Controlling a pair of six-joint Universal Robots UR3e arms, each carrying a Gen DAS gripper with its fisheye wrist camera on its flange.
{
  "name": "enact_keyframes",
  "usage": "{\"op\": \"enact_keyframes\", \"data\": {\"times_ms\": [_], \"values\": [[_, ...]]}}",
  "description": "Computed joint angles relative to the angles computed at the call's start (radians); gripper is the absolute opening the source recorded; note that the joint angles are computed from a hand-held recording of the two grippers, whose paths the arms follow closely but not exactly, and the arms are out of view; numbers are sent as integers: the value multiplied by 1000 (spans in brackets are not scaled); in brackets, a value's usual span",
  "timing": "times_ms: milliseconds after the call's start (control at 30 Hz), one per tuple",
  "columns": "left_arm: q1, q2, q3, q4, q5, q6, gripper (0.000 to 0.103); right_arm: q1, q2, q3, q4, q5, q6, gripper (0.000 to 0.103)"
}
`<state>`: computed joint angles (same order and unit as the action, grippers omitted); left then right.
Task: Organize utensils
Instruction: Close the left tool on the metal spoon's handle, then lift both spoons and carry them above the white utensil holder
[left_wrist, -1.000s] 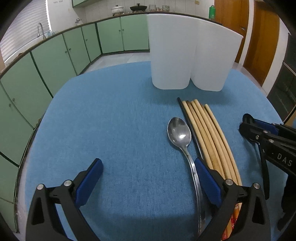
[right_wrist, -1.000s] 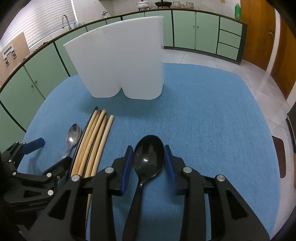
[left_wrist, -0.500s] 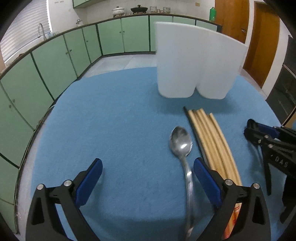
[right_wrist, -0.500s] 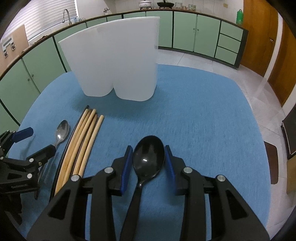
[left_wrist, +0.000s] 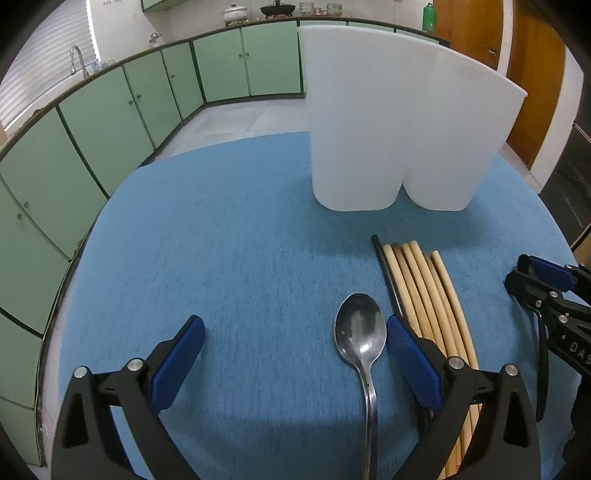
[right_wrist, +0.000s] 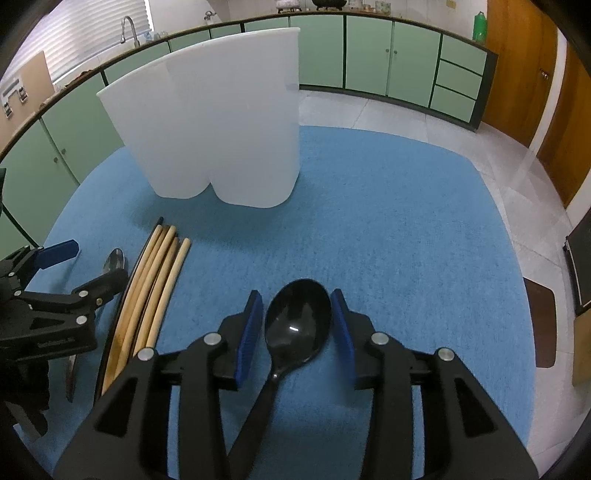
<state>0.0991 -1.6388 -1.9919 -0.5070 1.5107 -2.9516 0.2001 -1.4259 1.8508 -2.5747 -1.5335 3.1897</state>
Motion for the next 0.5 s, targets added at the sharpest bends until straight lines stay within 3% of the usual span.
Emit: {"op": "enact_keyframes", "data": {"times_ms": [100, 300, 367, 400, 433, 500], "values": [[-16, 16, -11, -11, 10, -12, 95, -3, -1, -17, 40, 14, 23, 41], [-7, 2, 61, -105, -38, -28, 74, -70, 15, -104, 181, 116, 53, 42], [-5, 1, 74, -114, -54, -21, 53, -56, 31, -137, 207, 83, 51, 33], [-12, 2, 79, -120, -59, -26, 46, -47, 42, -154, 214, 72, 56, 32], [-13, 6, 80, -123, -70, -29, 33, -40, 51, -165, 216, 67, 61, 32], [6, 17, 76, -135, -106, -21, 28, -33, 52, -162, 206, 63, 62, 32]]}}
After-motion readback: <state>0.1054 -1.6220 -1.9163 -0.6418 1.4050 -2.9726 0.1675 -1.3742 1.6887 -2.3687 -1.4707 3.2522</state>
